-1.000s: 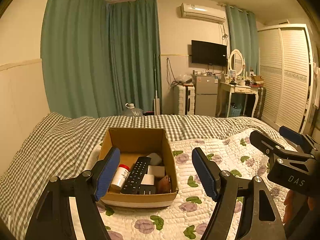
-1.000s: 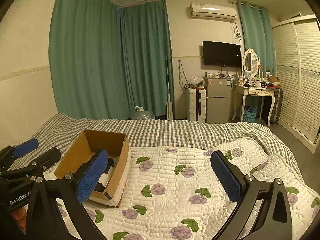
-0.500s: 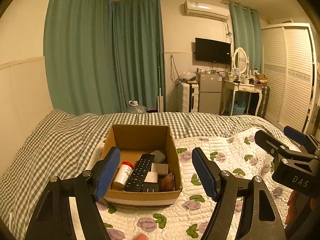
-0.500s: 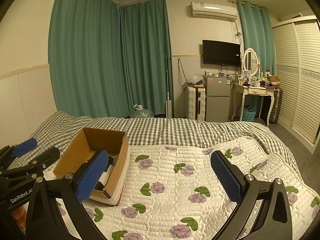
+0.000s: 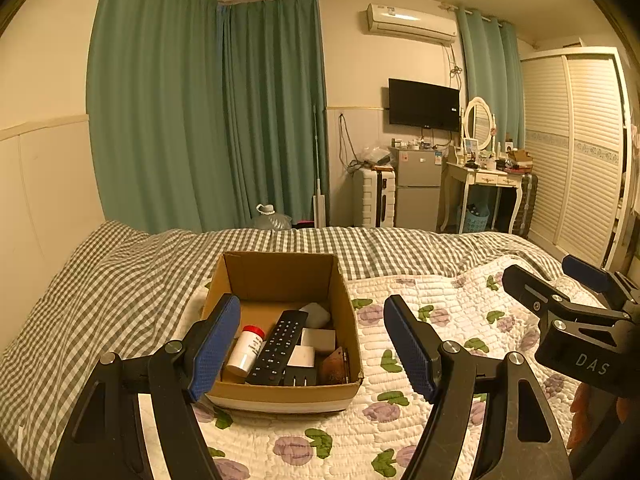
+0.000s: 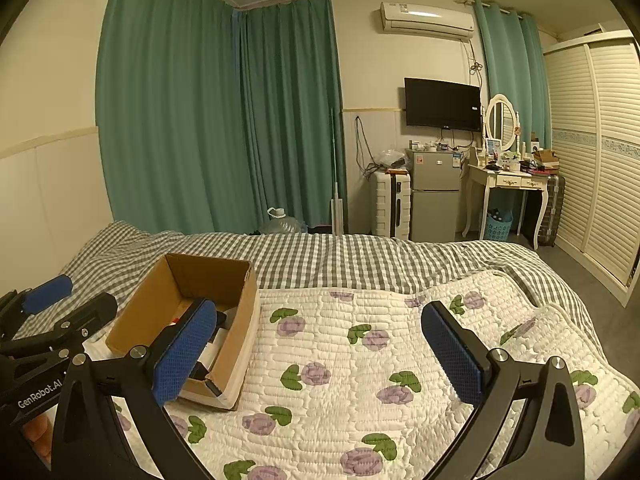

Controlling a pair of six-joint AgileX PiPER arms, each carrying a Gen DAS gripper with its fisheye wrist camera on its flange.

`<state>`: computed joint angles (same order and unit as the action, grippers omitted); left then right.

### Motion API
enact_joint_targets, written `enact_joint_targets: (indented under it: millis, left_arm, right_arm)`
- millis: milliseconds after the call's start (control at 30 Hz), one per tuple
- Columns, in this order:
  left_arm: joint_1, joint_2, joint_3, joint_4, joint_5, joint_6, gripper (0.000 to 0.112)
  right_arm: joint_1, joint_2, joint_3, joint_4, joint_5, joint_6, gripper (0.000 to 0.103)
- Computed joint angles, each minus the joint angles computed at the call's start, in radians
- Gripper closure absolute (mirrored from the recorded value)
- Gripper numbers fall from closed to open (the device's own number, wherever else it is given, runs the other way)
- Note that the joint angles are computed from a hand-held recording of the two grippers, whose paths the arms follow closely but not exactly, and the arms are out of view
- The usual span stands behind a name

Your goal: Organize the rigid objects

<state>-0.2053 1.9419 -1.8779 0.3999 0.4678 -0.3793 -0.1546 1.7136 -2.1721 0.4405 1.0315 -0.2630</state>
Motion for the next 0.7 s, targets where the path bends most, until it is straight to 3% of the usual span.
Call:
enact_joint_targets:
  millis: [700]
  left_arm:
    - [0.005, -0.001, -0.001, -0.02, -0.001, 0.025, 0.035]
  right_arm:
    - [0.014, -0.002, 0.016, -0.017, -0.005, 0.006, 0.0]
